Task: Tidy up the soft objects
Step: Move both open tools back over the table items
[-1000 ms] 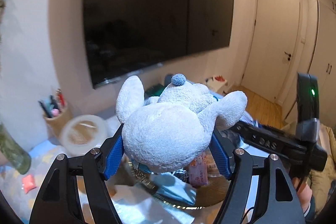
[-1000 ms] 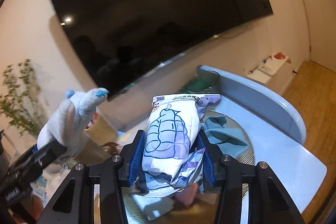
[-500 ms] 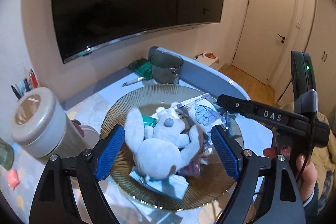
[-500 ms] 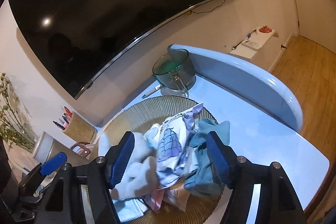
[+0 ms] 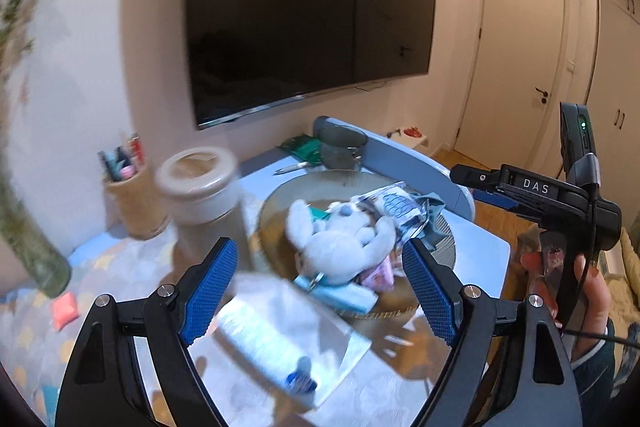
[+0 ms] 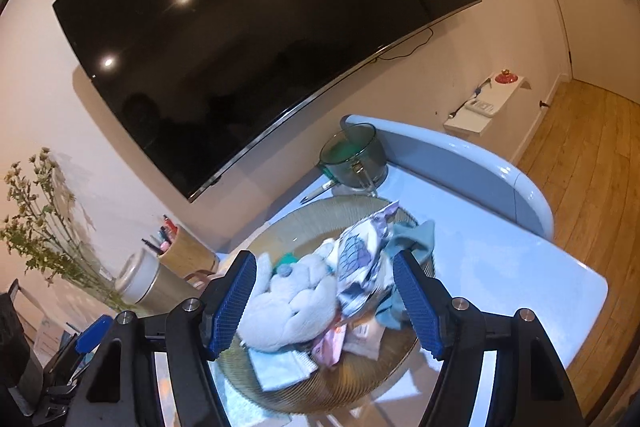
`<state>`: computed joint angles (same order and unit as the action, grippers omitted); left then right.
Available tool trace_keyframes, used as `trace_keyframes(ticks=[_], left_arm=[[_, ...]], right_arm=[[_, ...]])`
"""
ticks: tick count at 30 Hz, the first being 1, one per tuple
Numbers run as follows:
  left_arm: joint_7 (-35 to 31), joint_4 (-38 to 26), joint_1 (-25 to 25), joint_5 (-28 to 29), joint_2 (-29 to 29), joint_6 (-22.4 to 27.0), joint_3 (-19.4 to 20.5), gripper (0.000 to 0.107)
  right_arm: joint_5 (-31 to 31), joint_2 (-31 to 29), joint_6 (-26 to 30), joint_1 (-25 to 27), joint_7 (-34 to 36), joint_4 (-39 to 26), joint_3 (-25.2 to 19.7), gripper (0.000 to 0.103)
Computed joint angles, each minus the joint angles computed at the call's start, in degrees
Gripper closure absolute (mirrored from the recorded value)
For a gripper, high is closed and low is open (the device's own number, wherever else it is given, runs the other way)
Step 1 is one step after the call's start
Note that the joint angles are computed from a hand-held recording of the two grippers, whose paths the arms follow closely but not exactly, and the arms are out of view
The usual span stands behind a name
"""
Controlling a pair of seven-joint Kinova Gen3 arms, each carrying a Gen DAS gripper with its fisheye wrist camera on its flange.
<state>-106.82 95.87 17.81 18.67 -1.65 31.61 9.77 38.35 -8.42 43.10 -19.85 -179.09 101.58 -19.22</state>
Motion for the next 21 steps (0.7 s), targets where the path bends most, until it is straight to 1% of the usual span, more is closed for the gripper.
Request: trace_keyframes(ticks=[2,4,8,12,14,15,16,18,21], left_arm=[[-2.6,2.2,-0.8,3.3,-2.1,0.3,-1.7,0.024],[-3.6,4.2,-1.5,5.0,-4.1,0.6,-3.1,0.024],[-5.2,6.7,-2.6,7.9,-6.8,2.5,-6.1,0.024],[-7.2,11.0,-3.8,9.9,-10.7,2.7,-9.3,0.024],[-8.5,13.1,-4.6,11.3,-12.8,3.8,-12.3,0.024],[-8.2,13.6,-5.2,11.3,-13.4,4.1,-12.9,0.024],[-8.5,14.6,-6.1,11.6,-14.4,4.8,-14.5,0.024],[-9.3,16.1,-7.5,12.0,-16.0,5.6,-17.1,0.023],[-10.4,18.2,-10.3,12.3,-18.3,7.2,-22.1,0.02]], right_arm=[[0.2,0.4,0.6,-0.7,-0.3,-0.6,-1.0,0.033],[0.3,1.4,1.6,-2.2,-0.1,-1.7,-1.9,0.033],[0.2,3.7,3.1,-6.0,1.7,-4.5,-2.1,0.033],[1.9,6.5,5.7,-11.3,3.5,-8.5,-2.6,0.033],[3.3,8.8,7.9,-14.5,5.8,-11.8,-3.1,0.033],[3.9,10.0,9.0,-16.1,6.8,-13.3,-3.2,0.031],[4.6,10.9,9.8,-17.5,7.3,-14.6,-3.1,0.024],[6.9,13.2,11.4,-20.9,8.1,-17.2,-3.3,0.018],[8.2,16.1,12.6,-24.9,10.8,-20.5,-2.7,0.017]])
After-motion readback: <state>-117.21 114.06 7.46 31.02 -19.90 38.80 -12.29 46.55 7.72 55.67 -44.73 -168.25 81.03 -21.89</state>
